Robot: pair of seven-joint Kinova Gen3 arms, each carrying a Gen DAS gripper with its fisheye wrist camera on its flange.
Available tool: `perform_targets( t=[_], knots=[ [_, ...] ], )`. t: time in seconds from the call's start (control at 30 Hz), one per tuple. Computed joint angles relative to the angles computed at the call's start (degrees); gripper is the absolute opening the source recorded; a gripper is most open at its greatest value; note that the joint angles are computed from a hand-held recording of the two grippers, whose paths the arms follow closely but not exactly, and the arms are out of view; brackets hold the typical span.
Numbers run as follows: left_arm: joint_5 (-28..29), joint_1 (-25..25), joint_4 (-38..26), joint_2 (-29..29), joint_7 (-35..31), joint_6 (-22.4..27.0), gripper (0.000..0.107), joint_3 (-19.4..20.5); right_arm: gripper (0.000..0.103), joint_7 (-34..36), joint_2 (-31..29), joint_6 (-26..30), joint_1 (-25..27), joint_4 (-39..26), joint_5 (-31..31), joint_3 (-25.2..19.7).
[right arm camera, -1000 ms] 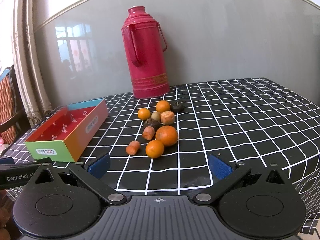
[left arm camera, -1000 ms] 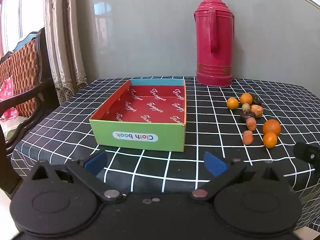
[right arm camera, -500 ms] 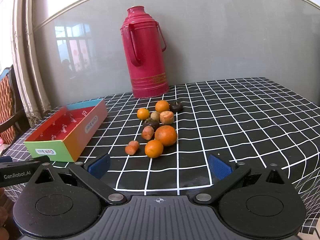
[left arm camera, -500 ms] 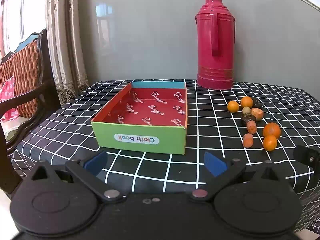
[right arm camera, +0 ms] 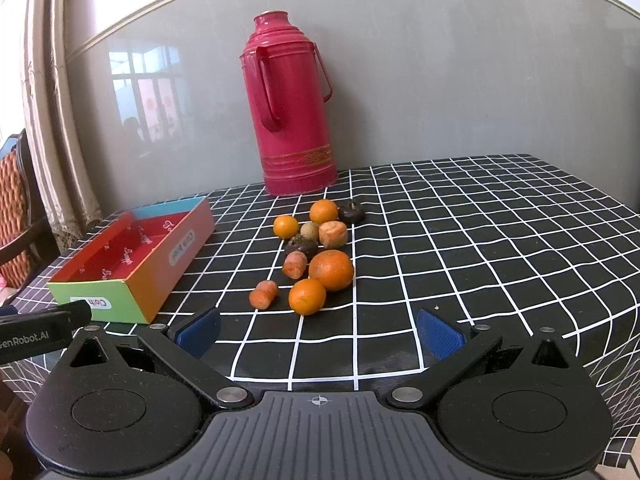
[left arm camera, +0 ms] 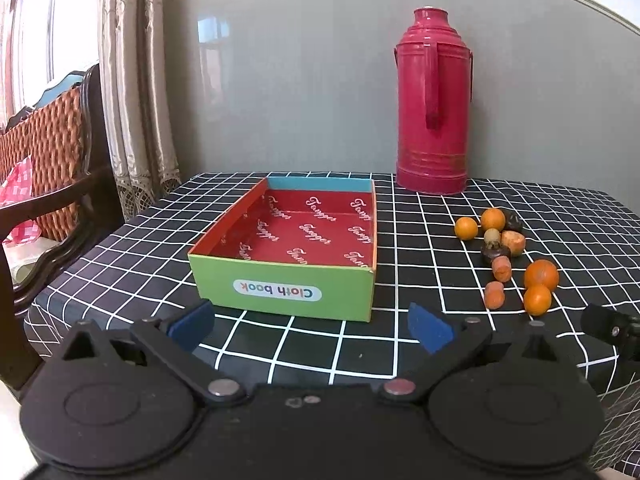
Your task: Organize fruits
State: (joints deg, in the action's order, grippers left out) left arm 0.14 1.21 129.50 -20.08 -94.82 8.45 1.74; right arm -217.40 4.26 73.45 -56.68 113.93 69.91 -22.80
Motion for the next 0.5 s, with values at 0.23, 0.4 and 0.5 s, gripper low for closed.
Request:
perform_targets(
  t=[0.23, 0.4, 0.5],
  knots=[
    [-0.2, -0.7, 0.1, 0.2, 0.5, -0.5, 0.097, 0.7, 0.103, 0.3, 0.0, 0.0, 0.0, -0.1, -0.2, 0.0],
    [-0.4, -1.3, 0.1, 0.1, 0.9, -0.4, 0.097, 1.1, 0.103, 0.7, 0.1, 0.0, -0.1, -0.2, -0.1, 0.0],
    [-0.6, -1.7, 0.2, 0.0, 1.2, -0.5, 0.097, 1.5, 0.103, 1.0, 0.3, 0.0, -0.2, -0.4, 0.0, 0.0]
  ],
)
